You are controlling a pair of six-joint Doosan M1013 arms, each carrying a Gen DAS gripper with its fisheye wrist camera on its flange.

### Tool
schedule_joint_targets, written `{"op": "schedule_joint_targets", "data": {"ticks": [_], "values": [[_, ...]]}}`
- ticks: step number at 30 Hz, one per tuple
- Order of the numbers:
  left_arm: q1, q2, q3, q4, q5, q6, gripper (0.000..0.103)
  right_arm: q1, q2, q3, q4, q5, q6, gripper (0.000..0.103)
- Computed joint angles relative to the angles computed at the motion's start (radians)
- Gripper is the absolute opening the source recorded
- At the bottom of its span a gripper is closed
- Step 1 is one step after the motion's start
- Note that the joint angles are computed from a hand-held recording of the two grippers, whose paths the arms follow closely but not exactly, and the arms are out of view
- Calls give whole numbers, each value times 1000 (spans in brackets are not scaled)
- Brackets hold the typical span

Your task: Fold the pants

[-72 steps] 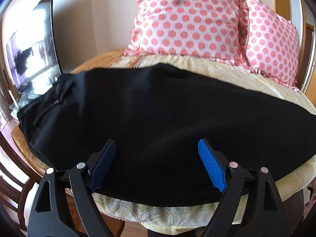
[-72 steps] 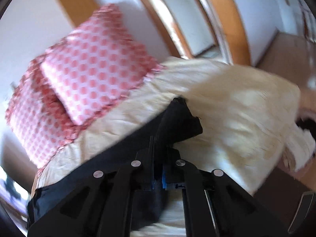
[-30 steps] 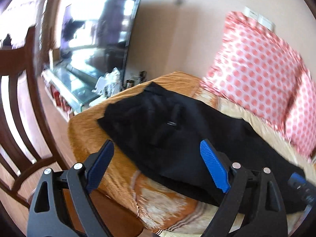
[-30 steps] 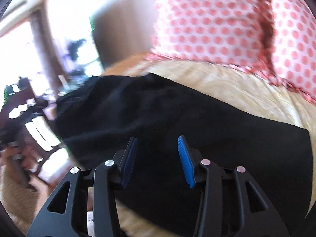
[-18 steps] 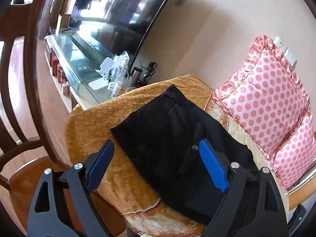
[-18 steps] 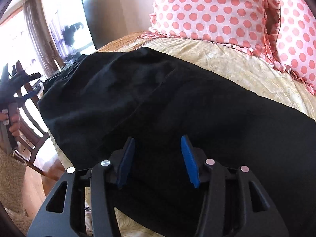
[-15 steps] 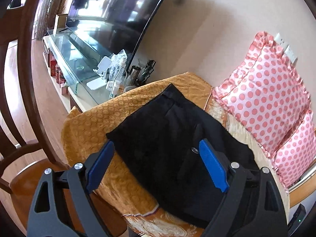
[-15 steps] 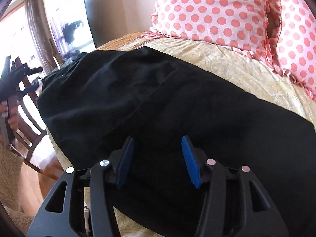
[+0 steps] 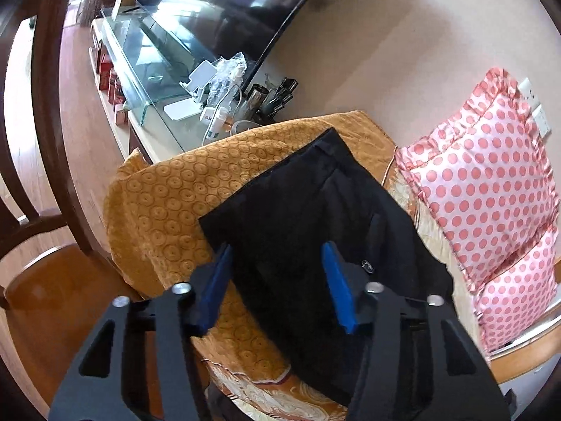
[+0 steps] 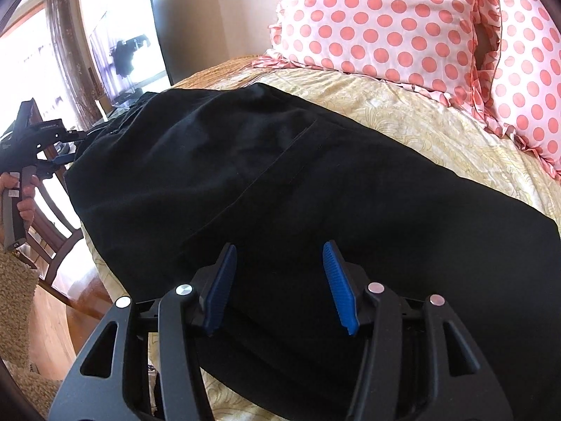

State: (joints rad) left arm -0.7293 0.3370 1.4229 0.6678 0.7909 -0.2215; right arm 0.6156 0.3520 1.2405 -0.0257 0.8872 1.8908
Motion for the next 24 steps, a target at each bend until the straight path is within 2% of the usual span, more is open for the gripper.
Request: {"op": "schedule_joint_targets", "data": {"ticks": [1, 8, 10, 13, 17, 18, 19, 21, 24], "values": [[1, -4, 5, -3, -12, -3, 34, 0, 0, 0, 0, 0, 0, 54], [1, 9, -18, -23, 27, 27, 35, 0, 1, -1, 0, -1, 0, 55], [-3, 12, -23, -9, 53, 20, 23, 0, 4, -4, -4, 1, 1, 55], [-2, -1, 0, 3, 54, -14, 16, -1, 6, -6, -3, 1, -1, 55], [10, -18, 30, -22, 12, -13, 19, -2, 8, -7, -5, -2, 0, 55], [9, -22, 31, -18, 9, -13, 23, -2, 7, -6, -3, -1, 0, 55], [6, -24, 31, -10, 15, -19, 31, -2, 8, -6, -2, -2, -1, 55], [-6, -28, 26, 34, 52, -52, 38, -3, 8, -6, 0, -4, -1, 55], [-6, -30, 22, 45, 73, -64, 38, -4, 8, -6, -2, -4, -1, 55]]}}
